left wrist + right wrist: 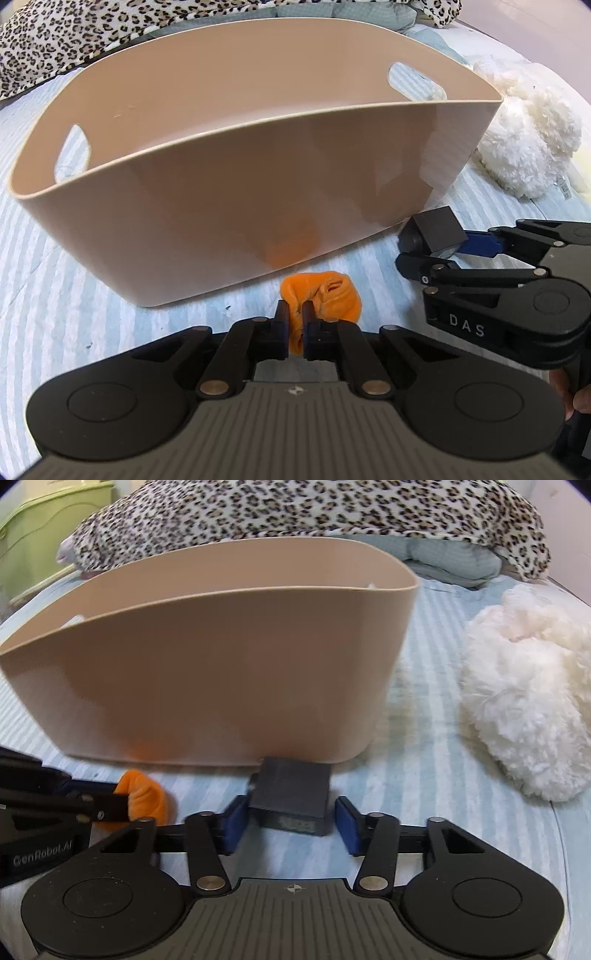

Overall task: Organize objects
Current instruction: 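Grasp the black charger with the right gripper while the left grasps the orange cloth, then carry both items over the basket and release them inside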

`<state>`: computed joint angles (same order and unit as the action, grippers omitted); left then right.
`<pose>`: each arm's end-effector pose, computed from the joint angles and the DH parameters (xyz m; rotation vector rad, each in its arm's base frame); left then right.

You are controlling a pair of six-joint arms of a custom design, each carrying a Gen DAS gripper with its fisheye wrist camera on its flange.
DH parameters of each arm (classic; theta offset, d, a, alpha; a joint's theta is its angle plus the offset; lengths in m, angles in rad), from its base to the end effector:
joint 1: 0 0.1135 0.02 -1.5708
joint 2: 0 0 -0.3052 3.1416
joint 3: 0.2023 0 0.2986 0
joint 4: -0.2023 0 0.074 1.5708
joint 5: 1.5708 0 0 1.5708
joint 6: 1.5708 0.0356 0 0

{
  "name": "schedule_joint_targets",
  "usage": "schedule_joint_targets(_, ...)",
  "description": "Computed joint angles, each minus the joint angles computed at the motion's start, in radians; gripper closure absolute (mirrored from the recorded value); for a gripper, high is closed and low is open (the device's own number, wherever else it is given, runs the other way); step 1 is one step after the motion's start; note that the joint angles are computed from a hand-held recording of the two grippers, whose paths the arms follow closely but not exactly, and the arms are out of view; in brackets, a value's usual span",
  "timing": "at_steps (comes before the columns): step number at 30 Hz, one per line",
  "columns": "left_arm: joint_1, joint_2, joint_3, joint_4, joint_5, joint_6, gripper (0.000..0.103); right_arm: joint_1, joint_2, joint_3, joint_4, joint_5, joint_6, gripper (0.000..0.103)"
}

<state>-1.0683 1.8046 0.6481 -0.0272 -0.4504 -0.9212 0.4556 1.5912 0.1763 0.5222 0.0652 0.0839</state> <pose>0.1597 -0.2584 0.0686 0.0734 2.5587 -0.1012 0.1803 0.0857 0.0537 -0.4280 2.4298 0.1543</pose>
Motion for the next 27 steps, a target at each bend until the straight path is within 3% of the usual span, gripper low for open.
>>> schedule_joint_targets(5, -0.038, -0.058, -0.036, -0.041, -0.037, -0.031, 0.097, 0.040, -0.064, -0.025, -0.022, 0.045, 0.009, 0.062)
schedule_joint_targets(11, -0.087, -0.186, -0.097, -0.118, -0.089, -0.042, 0.097, 0.033, -0.241, -0.064, -0.128, 0.038, 0.015, 0.062)
schedule_joint_targets(19, -0.138, -0.275, -0.107, -0.182, -0.150, -0.039, 0.097, 0.031, -0.576, -0.083, -0.410, 0.031, 0.037, 0.062)
schedule_joint_targets(27, -0.221, -0.423, -0.092, -0.341, -0.282, -0.079, 0.097, 0.095, -0.995, -0.075, -0.734, 0.085, 0.077, 0.062)
